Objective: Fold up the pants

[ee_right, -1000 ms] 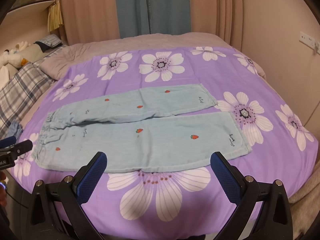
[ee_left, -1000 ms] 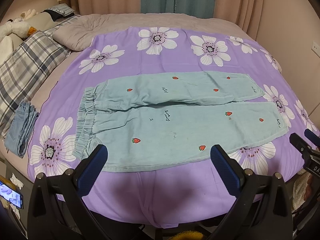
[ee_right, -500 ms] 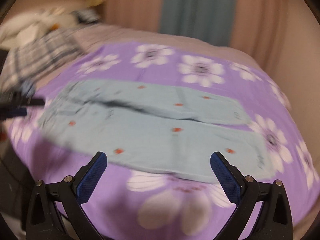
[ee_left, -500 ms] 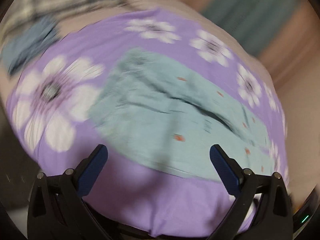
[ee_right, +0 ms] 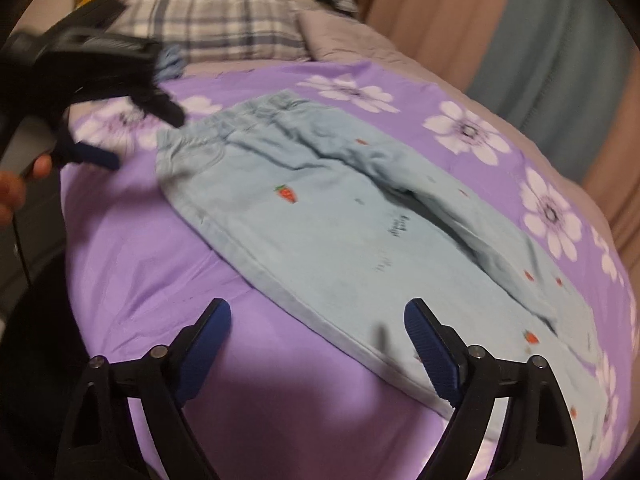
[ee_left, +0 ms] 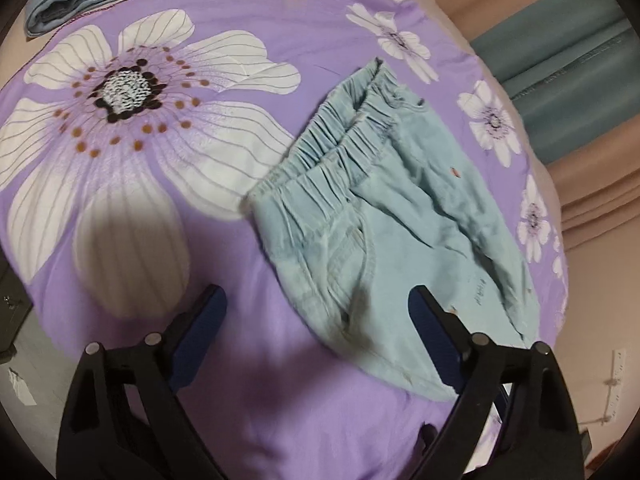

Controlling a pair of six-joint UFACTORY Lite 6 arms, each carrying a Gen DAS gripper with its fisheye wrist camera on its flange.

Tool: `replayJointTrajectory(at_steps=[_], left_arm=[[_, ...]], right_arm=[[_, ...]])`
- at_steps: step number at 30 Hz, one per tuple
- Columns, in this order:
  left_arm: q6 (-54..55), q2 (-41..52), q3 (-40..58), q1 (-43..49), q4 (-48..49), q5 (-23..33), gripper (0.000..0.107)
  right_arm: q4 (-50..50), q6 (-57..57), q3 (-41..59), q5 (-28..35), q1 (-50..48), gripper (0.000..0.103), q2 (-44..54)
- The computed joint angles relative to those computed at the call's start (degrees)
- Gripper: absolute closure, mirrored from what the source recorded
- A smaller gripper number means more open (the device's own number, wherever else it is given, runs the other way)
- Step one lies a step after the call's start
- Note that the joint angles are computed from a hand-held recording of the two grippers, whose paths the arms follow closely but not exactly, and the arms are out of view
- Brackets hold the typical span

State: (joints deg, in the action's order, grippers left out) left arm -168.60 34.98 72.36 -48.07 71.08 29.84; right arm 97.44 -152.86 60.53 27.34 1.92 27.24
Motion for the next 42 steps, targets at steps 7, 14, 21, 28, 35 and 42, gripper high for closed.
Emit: replayJointTrajectory(at_steps=[7, 14, 21, 28, 35, 42], left_arm=[[3.8, 1.5, 1.0, 4.6, -0.2, -0.1, 0.071], [-7.5, -5.7, -7.9, 4.4, 10.5, -1.2, 0.079], [4.6, -5.7, -5.4, 3.7, 0.4, 1.3, 0.075], [19.6, -6.2, -4.8, 1.0, -13.8, 5.7, 0.054], [33.8, 0.4, 11.1, -1.3, -15.4, 15.2, 0.050], [54.7, 20.9, 32.6, 0.1, -23.9, 13.8, 0.051]], right_arm=[[8.7, -9.9, 2.8, -0.8, 3.4, 0.039, 4.9], [13.1, -11.6, 1.4, -3.3, 7.6, 0.091, 3.2], [6.0, -4.8, -2.5, -2.6, 7.9, 0.095, -3.7], [-6.5, 8.0, -1.5, -3.9, 6.4, 0.073, -1.5], [-31.8, 46.3, 15.9, 10.0, -3.5, 0.067, 3.3], [-43.2, 65.5, 31.5, 1.9, -8.6, 0.067, 16.5]])
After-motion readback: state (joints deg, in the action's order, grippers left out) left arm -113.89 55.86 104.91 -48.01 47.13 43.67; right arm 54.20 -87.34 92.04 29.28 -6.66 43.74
